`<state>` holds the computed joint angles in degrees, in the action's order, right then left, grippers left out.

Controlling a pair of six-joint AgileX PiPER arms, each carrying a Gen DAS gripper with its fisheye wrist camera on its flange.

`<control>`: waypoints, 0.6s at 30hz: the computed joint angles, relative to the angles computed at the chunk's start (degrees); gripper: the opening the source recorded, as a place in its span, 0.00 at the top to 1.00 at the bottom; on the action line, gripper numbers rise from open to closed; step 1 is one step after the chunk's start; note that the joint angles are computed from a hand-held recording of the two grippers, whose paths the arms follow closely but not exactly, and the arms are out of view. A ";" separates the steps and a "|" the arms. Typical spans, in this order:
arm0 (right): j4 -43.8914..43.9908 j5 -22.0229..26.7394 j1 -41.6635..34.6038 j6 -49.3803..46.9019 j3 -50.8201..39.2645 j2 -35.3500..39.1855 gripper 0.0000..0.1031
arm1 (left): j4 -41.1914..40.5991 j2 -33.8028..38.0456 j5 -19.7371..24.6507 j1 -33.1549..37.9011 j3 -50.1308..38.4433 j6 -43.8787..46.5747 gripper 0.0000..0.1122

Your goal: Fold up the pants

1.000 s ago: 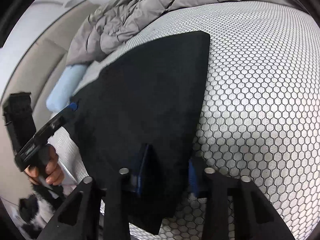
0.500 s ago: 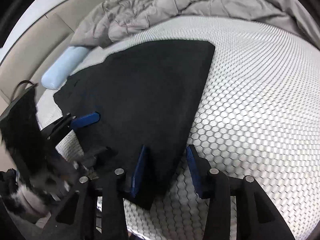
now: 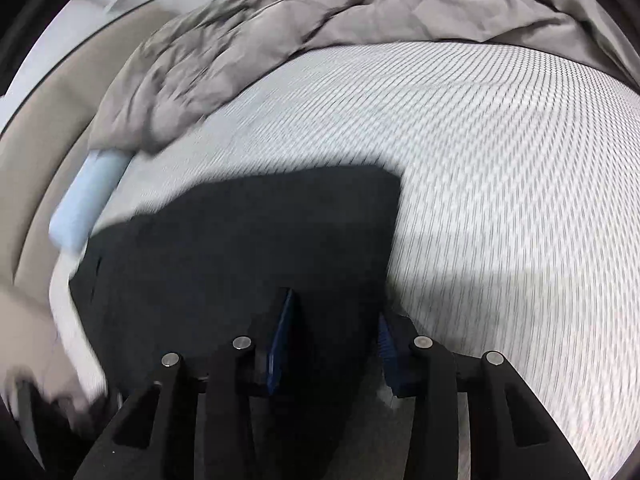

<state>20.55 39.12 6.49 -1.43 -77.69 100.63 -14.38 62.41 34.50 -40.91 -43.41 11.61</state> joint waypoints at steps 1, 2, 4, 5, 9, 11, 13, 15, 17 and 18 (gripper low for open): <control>-1.48 0.21 -0.17 1.59 -3.33 2.44 0.65 | -2.87 -0.28 0.19 1.45 0.37 3.43 0.25; -4.40 0.83 -0.90 3.58 -7.30 5.21 0.67 | -5.52 -0.56 0.66 2.93 0.57 6.74 0.25; -12.40 0.91 0.62 10.09 -12.88 9.58 0.67 | -10.29 -1.17 2.04 5.81 0.91 12.58 0.25; -16.77 1.68 1.62 13.36 -15.08 10.93 0.67 | -13.07 -1.63 2.95 7.57 1.14 16.05 0.25; -29.67 6.49 7.50 22.41 -17.00 7.29 0.67 | -20.68 -3.77 9.31 15.78 0.54 26.67 0.25; -32.73 5.24 9.85 23.75 -10.37 -0.60 0.58 | -23.91 -4.72 12.90 21.91 -0.37 30.75 0.25; -36.03 2.80 13.64 27.12 -2.98 -8.69 0.50 | -28.75 -3.89 17.46 31.01 -1.91 35.84 0.25; -37.79 -0.45 18.50 28.62 6.04 -16.97 0.48 | -30.65 -2.26 18.84 37.58 -2.92 37.50 0.25; -39.89 -1.41 23.62 33.05 10.54 -19.15 0.47 | -32.66 -0.46 19.69 42.37 -3.09 40.54 0.25; -37.99 -2.23 24.77 32.12 11.70 -18.54 0.47 | -32.29 1.20 20.55 44.13 -3.57 41.08 0.27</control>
<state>-17.44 36.89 31.25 30.69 -65.99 82.09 -46.67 63.61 55.05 3.23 -46.98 52.68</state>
